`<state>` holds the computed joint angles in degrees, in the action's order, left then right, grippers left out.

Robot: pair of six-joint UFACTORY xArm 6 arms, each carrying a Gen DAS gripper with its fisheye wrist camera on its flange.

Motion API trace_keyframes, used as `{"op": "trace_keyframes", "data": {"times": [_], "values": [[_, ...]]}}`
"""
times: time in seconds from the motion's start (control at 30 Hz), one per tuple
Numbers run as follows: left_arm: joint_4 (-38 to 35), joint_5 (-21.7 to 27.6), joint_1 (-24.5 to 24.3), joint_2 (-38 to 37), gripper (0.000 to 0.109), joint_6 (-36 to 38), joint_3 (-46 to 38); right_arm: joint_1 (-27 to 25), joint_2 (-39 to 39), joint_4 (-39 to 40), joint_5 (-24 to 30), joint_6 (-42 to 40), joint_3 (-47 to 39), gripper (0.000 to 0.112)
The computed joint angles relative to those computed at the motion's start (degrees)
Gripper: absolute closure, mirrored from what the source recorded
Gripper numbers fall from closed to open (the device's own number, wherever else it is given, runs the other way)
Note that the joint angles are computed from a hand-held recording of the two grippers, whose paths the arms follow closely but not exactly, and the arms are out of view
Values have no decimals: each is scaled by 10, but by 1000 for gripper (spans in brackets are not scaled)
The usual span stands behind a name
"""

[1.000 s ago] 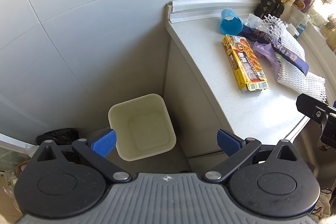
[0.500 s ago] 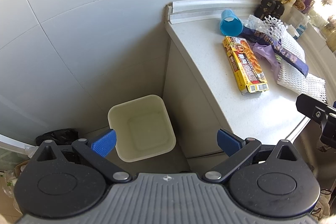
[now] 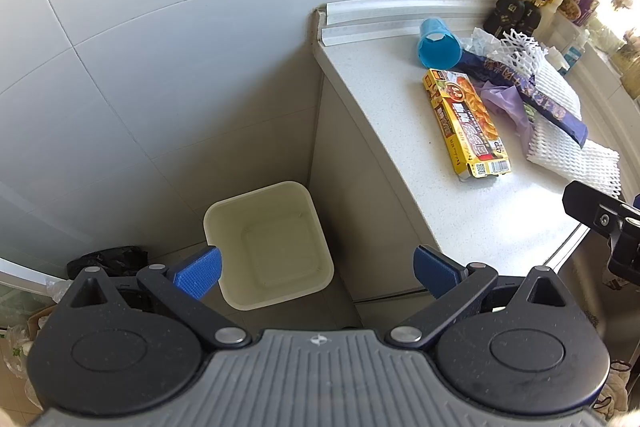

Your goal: Collect trash

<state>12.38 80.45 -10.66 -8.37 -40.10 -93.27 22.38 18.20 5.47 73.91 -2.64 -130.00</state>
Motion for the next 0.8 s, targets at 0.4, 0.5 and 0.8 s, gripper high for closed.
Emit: {"op": "trace_keyframes", "data": {"times": [0.4,0.5,0.8], "values": [[-9,-39,8,8,6,21,8,-5,-9,-19,-38,-25,33,9],[-13,-80,14,8,6,32,23,-13,-20,-27,-93,-43,73,9],[48,-237,11,20,6,50,73,-49,-41,20,-266,-116,190,9]]}}
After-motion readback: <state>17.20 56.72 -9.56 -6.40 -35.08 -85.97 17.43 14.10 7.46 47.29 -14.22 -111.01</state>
